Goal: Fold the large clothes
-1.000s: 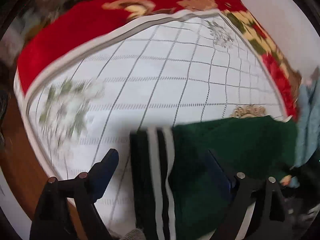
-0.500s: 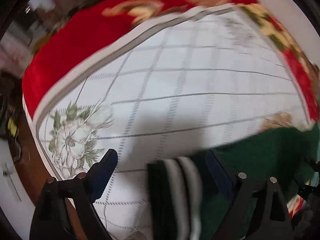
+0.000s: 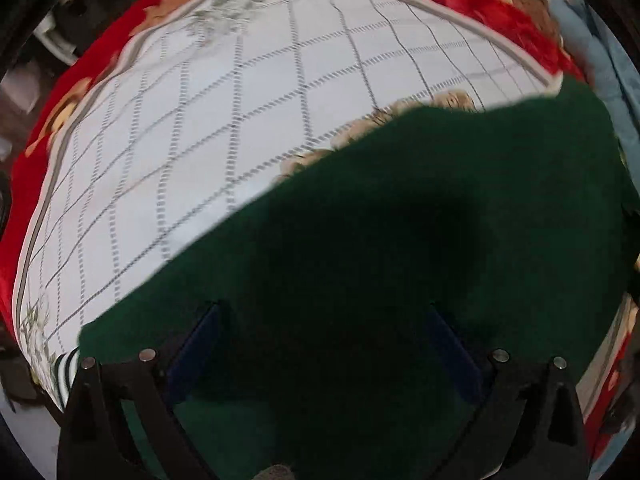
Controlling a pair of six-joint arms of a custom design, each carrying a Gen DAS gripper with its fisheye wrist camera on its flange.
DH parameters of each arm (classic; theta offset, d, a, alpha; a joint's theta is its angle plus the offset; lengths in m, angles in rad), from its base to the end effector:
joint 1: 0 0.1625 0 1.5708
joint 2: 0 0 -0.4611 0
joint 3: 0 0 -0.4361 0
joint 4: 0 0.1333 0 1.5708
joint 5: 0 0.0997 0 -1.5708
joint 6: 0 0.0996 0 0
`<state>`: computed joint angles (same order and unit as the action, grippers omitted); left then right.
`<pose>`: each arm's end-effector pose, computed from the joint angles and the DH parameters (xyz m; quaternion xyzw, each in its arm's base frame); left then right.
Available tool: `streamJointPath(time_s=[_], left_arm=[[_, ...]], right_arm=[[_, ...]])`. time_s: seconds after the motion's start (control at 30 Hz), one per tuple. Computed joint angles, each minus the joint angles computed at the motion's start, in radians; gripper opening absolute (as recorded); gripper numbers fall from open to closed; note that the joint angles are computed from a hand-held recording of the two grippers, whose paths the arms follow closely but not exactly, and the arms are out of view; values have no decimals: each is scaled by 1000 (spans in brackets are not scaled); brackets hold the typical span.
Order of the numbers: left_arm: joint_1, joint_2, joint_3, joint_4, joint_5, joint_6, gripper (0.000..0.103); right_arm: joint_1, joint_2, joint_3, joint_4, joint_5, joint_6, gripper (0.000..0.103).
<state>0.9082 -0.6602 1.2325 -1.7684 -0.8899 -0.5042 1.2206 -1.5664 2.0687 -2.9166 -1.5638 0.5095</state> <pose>-0.3347 -0.7476 0.1006 0.1353 0.9183 -0.0342 0.3705 -0.0542 -0.5391 0.4219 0.3789 0.8300 -0.4078 0.0358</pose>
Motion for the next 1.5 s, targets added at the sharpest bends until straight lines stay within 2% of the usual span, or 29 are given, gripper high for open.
streamJointPath(time_s=[0.03, 0.07, 0.13, 0.2, 0.27, 0.33, 0.37, 0.4, 0.43, 0.5, 0.53, 0.6, 0.63, 0.7, 0.77, 0.8, 0.83, 0.87, 0.9, 0.93, 1.0, 1.03, 1.07, 1.13, 1.17, 1.2, 1.27, 1.37, 1.5], left_arm=[[-2, 5, -2, 8, 14, 0, 103], [-2, 6, -6, 16, 16, 4, 103], [-8, 1, -14, 38, 24, 1, 103], [-19, -9, -25, 57, 5, 7, 103], [-37, -15, -35, 75, -4, 15, 103], [-53, -22, -32, 77, -31, 26, 103], [-65, -22, -31, 79, -41, 29, 103], [-68, -16, -35, 74, -51, 36, 103], [-77, -6, -37, 60, -78, 48, 103], [-89, 25, -46, 33, -82, 58, 103], [-92, 45, -62, 29, -81, 61, 103], [-95, 94, -97, 13, -63, 69, 103], [-92, 122, -124, 14, -47, 76, 103], [-86, 180, -167, 54, 7, 71, 103], [-66, 229, -215, 114, 0, 59, 103], [-57, 244, -233, 135, -11, 43, 103], [-52, 246, -234, 127, -19, 38, 103], [-49, 244, -231, 111, -24, 39, 103], [-46, 245, -236, 110, -30, 39, 103], [-46, 245, -238, 111, -31, 38, 103], [-46, 242, -234, 107, -32, 37, 103], [-44, 242, -235, 107, -36, 34, 103], [-43, 241, -237, 108, -41, 31, 103], [-38, 243, -243, 109, -50, 29, 103], [-37, 242, -241, 102, -51, 32, 103], [-35, 240, -237, 92, -47, 34, 103], [-28, 229, -226, 82, -47, 39, 103], [-32, 222, -239, 111, -52, 10, 103], [-60, 146, -168, 113, -47, -3, 103]], right_arm=[[2, 10, 3, -17, 15, 7, 33], [14, 15, 18, -63, 3, 27, 24], [32, 7, 59, -156, -5, 117, 19], [24, -90, 149, -217, 1, 257, 18], [70, -181, 227, -185, -82, 361, 18], [134, -273, 252, -5, -184, 442, 18], [155, -322, 266, 99, -229, 466, 22], [165, -355, 265, 204, -263, 472, 26], [174, -382, 266, 309, -303, 469, 35], [183, -412, 241, 499, -372, 460, 46], [182, -415, 232, 550, -389, 461, 53], [202, -404, 195, 639, -421, 451, 57], [227, -387, 162, 690, -461, 456, 60], [299, -350, 90, 820, -565, 502, 60], [386, -305, 1, 989, -702, 616, 60], [416, -288, -26, 1035, -762, 660, 60], [442, -302, -28, 1040, -818, 666, 60], [461, -285, -42, 1003, -847, 631, 60], [473, -270, -44, 924, -843, 553, 60], [463, -228, -54, 820, -798, 449, 60], [403, -149, -89, 682, -612, 239, 60], [371, -91, -124, 657, -529, 167, 59], [342, -34, -163, 645, -488, 108, 58], [312, 63, -230, 663, -509, 24, 55], [297, 111, -272, 706, -545, 20, 49], [266, 148, -301, 736, -552, 19, 48], [203, 165, -309, 722, -475, 27, 48], [206, 182, -365, 801, -468, 36, 47], [242, 97, -326, 771, -454, 32, 49]])
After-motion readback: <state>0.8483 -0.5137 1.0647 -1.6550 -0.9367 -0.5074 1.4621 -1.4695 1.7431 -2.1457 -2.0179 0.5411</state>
